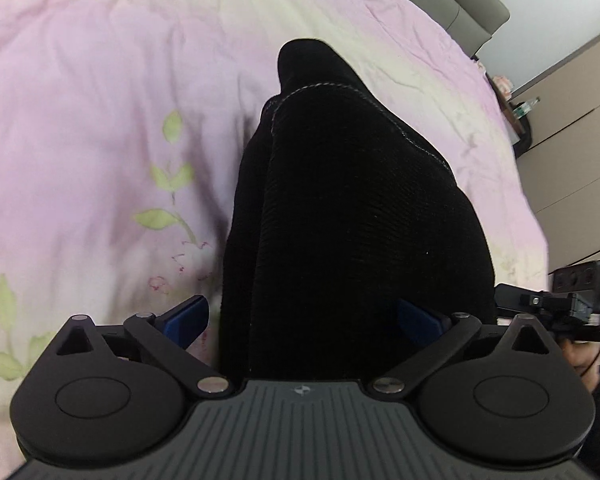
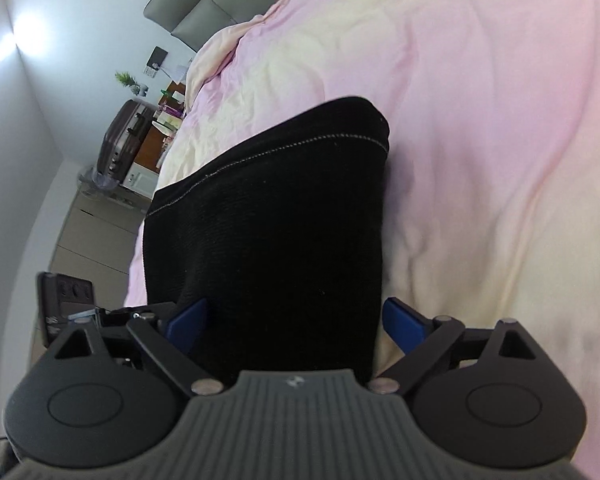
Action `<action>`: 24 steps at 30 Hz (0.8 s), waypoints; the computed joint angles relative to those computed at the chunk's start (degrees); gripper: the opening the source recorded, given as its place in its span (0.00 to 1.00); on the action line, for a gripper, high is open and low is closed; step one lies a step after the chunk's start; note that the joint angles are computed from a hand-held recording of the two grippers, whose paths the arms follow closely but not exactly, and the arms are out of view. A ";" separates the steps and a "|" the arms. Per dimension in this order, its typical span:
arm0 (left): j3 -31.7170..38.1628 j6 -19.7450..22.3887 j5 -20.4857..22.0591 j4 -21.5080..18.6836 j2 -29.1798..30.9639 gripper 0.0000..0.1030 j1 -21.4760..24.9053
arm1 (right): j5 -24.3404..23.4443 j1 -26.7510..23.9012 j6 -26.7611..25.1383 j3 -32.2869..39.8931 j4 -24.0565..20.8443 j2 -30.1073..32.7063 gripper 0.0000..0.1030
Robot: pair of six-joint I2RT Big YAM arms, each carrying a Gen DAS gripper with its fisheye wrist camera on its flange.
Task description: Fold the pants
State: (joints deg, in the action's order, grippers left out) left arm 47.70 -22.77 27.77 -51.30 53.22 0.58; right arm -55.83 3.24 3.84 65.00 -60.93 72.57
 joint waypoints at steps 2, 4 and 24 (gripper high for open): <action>-0.69 0.03 2.11 1.02 0.43 1.00 0.83 | -1.79 0.00 2.12 0.03 0.23 1.33 0.89; -1.29 0.49 3.84 1.89 0.75 1.00 1.64 | -2.97 0.08 4.25 -0.33 1.30 2.17 0.92; -3.81 4.21 11.85 3.40 1.57 1.00 6.47 | -8.51 3.80 19.83 -3.00 15.25 5.63 0.96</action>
